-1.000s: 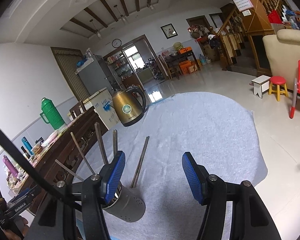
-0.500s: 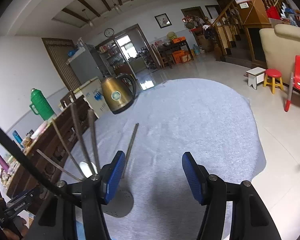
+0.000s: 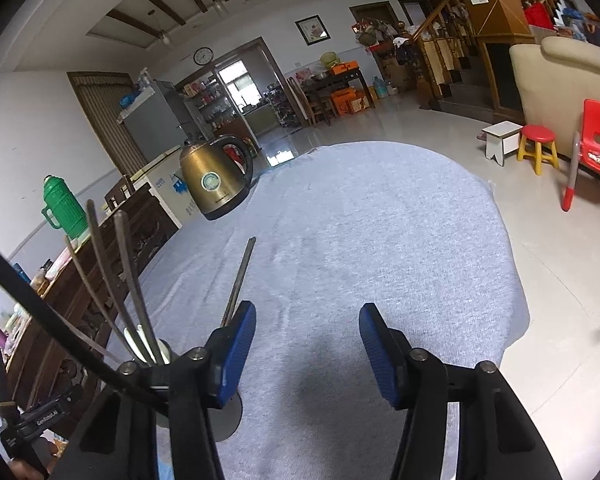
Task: Organize utensils
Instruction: 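Withdraw both tools from the holder toward the last chopsticks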
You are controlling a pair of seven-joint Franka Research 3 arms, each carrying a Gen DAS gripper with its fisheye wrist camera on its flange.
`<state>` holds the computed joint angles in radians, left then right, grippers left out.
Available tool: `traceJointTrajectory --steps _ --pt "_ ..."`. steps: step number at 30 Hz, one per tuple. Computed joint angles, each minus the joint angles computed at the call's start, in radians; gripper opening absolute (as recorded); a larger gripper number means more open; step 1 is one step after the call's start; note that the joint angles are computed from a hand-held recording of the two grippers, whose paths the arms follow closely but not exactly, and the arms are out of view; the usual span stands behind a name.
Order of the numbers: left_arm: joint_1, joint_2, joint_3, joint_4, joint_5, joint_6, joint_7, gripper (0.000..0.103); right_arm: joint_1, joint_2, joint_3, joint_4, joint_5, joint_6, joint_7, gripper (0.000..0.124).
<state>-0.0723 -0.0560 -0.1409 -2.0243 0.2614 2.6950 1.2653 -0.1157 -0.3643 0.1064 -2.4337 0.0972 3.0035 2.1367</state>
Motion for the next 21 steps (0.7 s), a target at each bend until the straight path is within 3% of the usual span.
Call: traceJointTrajectory --steps 12,18,21 --pt "0.014 0.054 0.007 0.097 0.023 -0.057 -0.041 0.084 0.016 0.036 -0.034 0.033 0.024 -0.024 0.009 0.058" --pt "0.024 0.036 0.011 0.103 0.061 -0.024 -0.069 0.084 -0.021 0.011 -0.018 0.064 -0.033 -0.048 0.01 0.058" --pt "0.029 0.028 0.015 0.094 0.045 -0.033 -0.06 0.084 -0.004 0.006 -0.042 0.067 -0.012 -0.066 -0.002 0.058"
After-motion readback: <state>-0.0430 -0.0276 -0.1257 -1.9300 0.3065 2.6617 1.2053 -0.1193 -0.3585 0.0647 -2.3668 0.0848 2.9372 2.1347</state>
